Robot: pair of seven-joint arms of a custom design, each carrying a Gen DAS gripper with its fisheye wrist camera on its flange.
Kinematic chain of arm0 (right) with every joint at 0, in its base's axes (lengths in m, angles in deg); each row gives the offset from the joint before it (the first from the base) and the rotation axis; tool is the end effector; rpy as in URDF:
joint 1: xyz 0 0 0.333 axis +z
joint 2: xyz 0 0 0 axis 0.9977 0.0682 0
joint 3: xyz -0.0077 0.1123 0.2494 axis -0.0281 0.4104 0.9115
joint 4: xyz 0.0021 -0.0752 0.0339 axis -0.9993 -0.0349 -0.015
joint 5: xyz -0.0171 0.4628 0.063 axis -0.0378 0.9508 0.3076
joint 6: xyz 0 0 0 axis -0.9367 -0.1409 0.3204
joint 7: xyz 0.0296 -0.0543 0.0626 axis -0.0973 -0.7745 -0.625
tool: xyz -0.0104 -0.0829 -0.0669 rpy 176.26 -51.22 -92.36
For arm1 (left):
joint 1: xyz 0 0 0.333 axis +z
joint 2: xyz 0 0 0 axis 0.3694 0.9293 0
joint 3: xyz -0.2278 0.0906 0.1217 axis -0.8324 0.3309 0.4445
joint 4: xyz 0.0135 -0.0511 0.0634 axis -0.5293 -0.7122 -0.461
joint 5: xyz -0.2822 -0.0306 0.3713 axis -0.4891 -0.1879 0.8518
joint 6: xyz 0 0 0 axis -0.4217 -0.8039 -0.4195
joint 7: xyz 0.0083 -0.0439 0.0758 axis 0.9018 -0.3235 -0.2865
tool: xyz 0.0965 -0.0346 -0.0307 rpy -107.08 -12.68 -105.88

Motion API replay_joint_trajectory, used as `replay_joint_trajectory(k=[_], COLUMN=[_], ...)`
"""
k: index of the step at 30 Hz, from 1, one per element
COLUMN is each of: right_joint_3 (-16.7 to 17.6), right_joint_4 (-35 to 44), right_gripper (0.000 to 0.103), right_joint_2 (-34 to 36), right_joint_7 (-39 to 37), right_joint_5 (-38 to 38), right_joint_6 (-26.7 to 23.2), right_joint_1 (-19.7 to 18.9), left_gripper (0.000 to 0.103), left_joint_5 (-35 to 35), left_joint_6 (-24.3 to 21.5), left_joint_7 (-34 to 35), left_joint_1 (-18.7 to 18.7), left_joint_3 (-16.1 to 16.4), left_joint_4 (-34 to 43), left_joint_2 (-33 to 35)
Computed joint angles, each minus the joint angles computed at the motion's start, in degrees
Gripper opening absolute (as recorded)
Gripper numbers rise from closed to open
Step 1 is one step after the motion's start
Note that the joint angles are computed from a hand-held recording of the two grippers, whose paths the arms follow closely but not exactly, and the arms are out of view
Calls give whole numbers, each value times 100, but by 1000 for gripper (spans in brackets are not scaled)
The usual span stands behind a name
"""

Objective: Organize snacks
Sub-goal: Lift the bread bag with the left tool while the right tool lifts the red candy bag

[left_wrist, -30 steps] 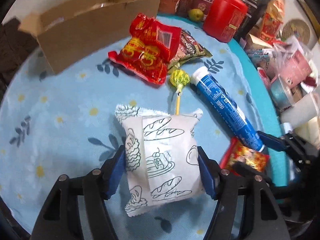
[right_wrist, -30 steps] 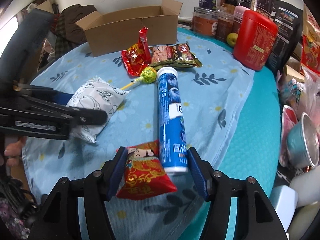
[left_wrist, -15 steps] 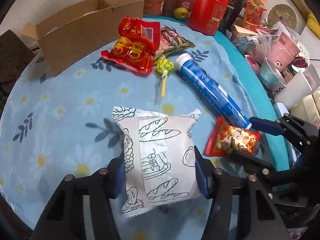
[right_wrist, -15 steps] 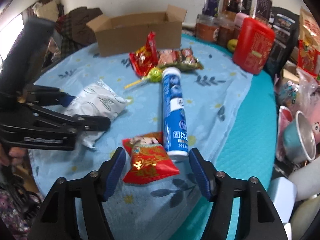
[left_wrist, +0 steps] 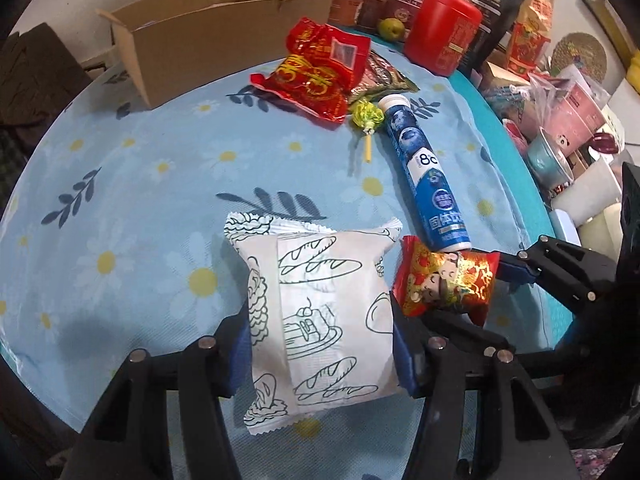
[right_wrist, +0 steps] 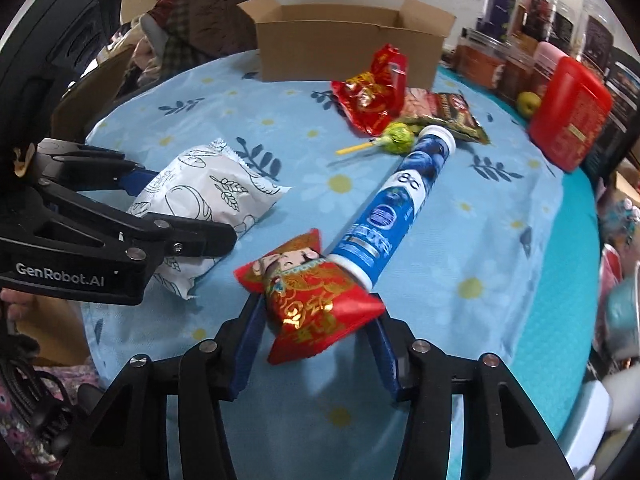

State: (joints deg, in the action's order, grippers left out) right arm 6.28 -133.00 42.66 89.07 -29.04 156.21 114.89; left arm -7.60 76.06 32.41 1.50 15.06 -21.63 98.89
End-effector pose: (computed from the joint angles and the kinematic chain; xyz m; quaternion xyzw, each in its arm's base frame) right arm 0.6432 0.4069 0.4917 -0.7713 0.5778 -0.1337 0.2311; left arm 0.6951 -0.4306 0.4631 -0.5232 0.8145 -0.2479 0.0378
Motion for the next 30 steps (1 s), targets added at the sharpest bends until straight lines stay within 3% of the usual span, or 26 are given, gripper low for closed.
replay_joint_trajectory(k=[7, 8, 9, 10, 12, 23, 26, 29, 30], right_joint_3=[-16, -25, -39, -31, -44, 24, 35, 48, 67], right_joint_4=[156, 177, 148, 99, 72, -204, -149, -78, -42], right_gripper=[54, 51, 37, 31, 28, 22, 22, 25, 33], right_joint_2=[143, 163, 146, 116, 98, -110, -74, -10, 13], right_joint_7=[-61, -48, -9, -6, 72, 119, 55, 53, 43], right_joint_5=[25, 2, -26, 16, 7, 269, 252, 379, 508], right_joint_6=[48, 52, 90, 160, 186, 506, 395, 311, 288], right_joint_1=[20, 32, 44, 29, 32, -71, -62, -87, -122], left_gripper=[57, 57, 57, 57, 57, 57, 57, 57, 57], left_joint_5=[-140, -156, -163, -175, -194, -324, -309, -313, -308], left_joint_6=[136, 161, 169, 181, 197, 298, 318, 350, 360], left_joint_7=[-9, -12, -17, -20, -6, 21, 0, -27, -48], left_joint_1=[92, 102, 103, 108, 120, 200, 196, 209, 208], left_joint_3=[-42, -46, -49, -53, -61, -96, -86, -81, -76], left_joint_4=[-195, -229, -224, -233, -249, -482, -527, -565, -570], left_joint_2=[-108, -126, -121, -125, -133, -292, -323, -350, -354])
